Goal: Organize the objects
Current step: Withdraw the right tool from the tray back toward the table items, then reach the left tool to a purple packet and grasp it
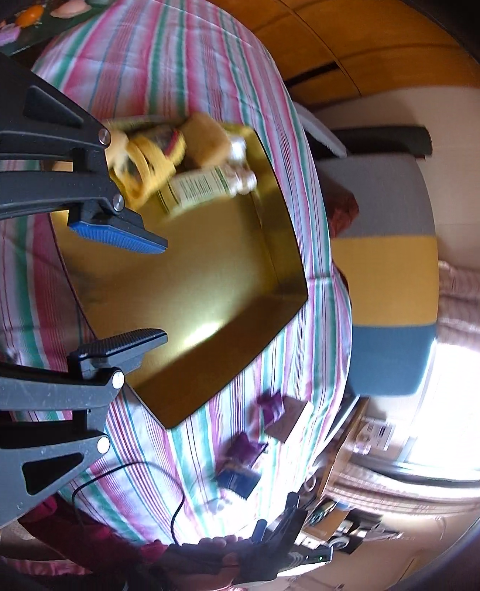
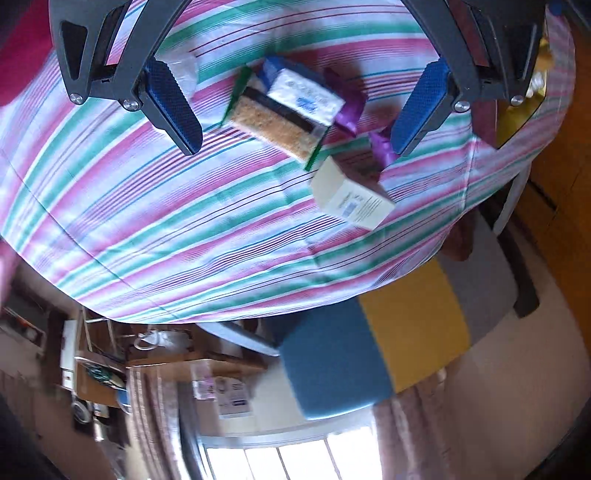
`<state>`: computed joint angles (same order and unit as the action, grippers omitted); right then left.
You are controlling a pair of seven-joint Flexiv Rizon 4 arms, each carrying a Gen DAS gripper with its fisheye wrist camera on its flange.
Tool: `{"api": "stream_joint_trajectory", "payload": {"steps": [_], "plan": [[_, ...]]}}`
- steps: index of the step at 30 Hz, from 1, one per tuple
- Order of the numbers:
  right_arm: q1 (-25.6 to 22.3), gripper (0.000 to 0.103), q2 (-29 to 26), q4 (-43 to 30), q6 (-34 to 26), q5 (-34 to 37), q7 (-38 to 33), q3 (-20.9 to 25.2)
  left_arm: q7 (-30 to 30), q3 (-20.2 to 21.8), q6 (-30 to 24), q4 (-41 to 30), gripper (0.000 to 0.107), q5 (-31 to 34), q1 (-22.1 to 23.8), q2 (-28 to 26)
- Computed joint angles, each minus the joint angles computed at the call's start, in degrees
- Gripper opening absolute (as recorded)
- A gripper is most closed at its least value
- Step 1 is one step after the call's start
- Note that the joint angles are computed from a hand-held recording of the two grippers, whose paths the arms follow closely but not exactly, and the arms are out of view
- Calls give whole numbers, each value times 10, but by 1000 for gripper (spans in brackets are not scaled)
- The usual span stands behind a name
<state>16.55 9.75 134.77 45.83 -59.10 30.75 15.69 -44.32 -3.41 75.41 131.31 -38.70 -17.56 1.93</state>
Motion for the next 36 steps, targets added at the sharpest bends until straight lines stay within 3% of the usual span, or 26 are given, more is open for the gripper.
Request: {"api": "stream_joint_trajectory", "payload": {"steps": [10, 17, 26, 36], "plan": [[-42, 103, 44, 61, 90, 11, 115, -7, 14, -36, -44, -49, 42, -7, -26, -33], [-62, 103, 49, 69, 118, -11, 137, -4, 15, -65, -52, -101, 42, 11, -42, -80], [-85, 103, 51, 81, 175, -53, 165, -12, -61, -86, -99, -228, 42, 156, -59, -192], [-109, 103, 40, 86, 237, -98, 195, -27, -75, -102, -150, -344, 43, 232, -84, -288]]}}
